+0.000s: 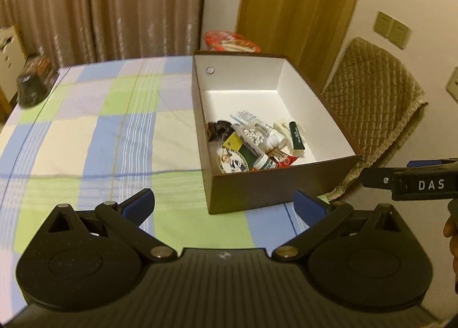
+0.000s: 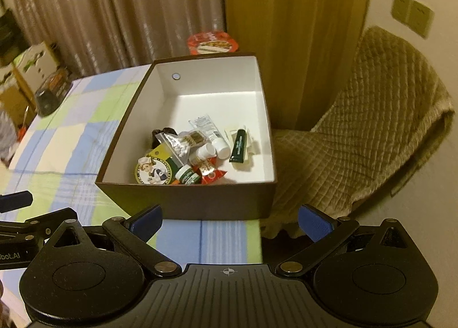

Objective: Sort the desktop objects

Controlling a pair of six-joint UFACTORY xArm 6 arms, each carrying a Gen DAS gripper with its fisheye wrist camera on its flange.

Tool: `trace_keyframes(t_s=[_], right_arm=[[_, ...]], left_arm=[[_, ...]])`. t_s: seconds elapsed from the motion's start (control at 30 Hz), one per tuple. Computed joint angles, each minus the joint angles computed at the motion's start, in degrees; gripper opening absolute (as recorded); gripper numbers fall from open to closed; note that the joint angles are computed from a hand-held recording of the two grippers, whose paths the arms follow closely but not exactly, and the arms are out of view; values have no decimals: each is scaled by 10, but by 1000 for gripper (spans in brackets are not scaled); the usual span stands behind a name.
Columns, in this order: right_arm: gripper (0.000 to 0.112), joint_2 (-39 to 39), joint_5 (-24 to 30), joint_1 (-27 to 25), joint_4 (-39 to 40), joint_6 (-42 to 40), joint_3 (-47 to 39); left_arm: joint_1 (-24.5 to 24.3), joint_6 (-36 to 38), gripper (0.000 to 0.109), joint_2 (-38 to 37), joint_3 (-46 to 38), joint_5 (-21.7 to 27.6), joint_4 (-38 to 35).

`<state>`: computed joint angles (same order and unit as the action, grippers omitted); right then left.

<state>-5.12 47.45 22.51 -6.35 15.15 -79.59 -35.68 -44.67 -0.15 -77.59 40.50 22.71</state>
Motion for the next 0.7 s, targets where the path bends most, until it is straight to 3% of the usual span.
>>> trace_keyframes(t_s=[0.33,0.57,0.7], right_arm=[[103,2,-5,-15,38,-60,-2],[103,3,-12,-18,32,-50,-1],[103,4,-8,-17,26,-38,-5]], left_arm=[[-20,-86,102,28,-47,36,33],[-32,-87,102,46,-85,80,48],[-29,-79,102,45,-89,77,50]])
